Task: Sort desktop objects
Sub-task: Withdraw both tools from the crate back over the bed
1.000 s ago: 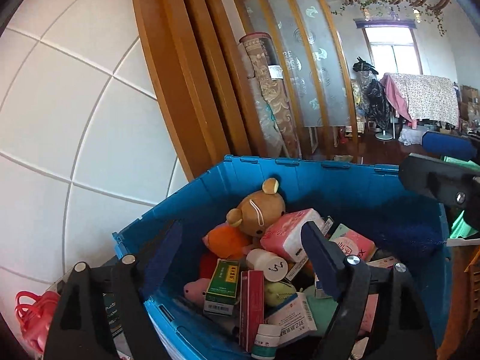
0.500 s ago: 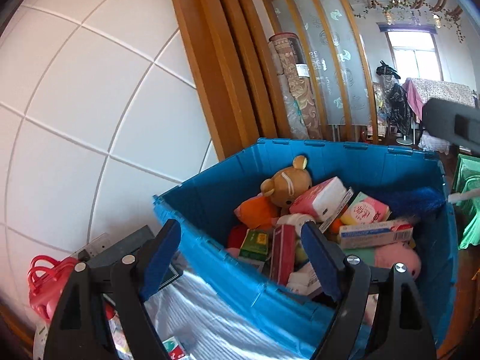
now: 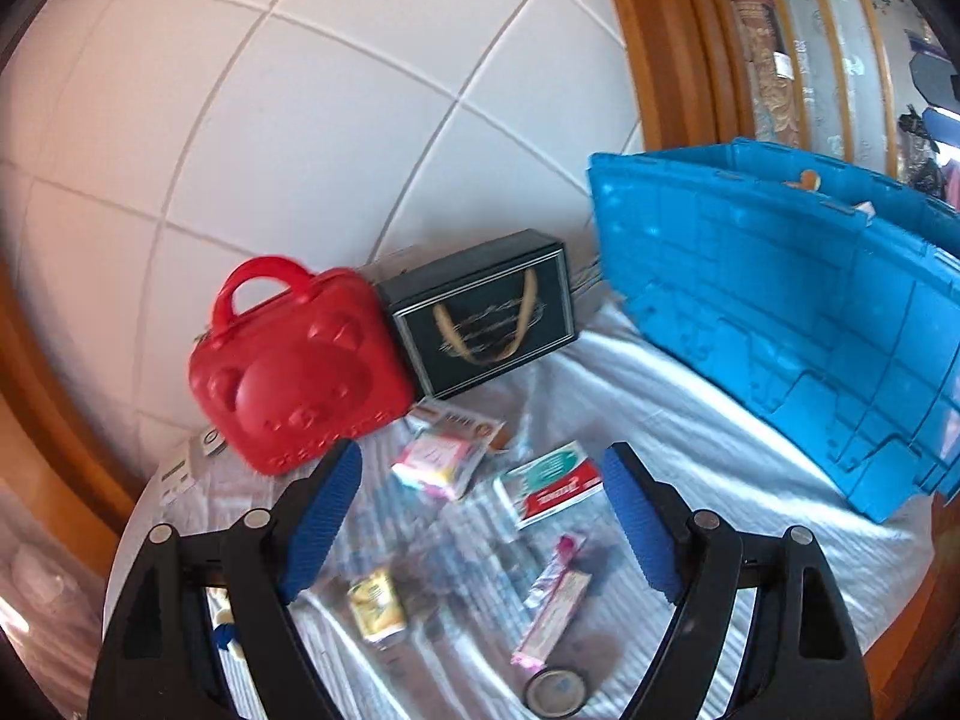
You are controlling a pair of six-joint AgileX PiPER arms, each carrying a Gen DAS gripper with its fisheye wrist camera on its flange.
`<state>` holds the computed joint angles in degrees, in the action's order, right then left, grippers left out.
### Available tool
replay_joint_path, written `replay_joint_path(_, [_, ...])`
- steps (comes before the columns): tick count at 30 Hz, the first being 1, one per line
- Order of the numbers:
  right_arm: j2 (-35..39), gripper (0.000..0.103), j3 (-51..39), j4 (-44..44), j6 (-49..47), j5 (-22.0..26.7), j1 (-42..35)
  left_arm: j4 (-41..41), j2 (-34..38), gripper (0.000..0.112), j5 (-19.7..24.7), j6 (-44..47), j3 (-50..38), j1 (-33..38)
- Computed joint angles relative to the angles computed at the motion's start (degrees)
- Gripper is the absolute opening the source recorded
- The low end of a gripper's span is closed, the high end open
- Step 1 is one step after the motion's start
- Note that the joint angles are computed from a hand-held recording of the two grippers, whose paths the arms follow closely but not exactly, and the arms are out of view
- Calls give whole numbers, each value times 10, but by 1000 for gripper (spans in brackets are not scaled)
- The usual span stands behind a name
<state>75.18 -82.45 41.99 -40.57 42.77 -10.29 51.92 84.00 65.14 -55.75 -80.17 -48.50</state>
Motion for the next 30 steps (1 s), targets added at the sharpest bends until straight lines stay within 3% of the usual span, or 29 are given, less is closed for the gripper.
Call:
replay_joint_path(4, [10, 103, 33, -45, 32, -49, 102, 9, -78, 82, -2, -37, 114, 47])
replay_joint_path(9, [61, 103, 48, -56, -8, -99, 194, -7, -134, 82, -28, -51, 204, 116])
replay_joint_path(14, [173, 103, -18, -96, 7, -79, 241, -38, -169, 82, -103, -35, 284, 208])
replay_joint_path(22, [379, 103, -207, -138, 41, 16, 283, -148, -168, 82, -258, 98, 367, 437])
replay_joint_path(26, [502, 103, -361, -180, 62, 84, 306, -210, -117, 82, -334, 178, 377, 553])
replay_joint_path(30, [654, 103, -590, -226, 105, 192, 319, -246, -58, 82, -383, 234, 367, 619])
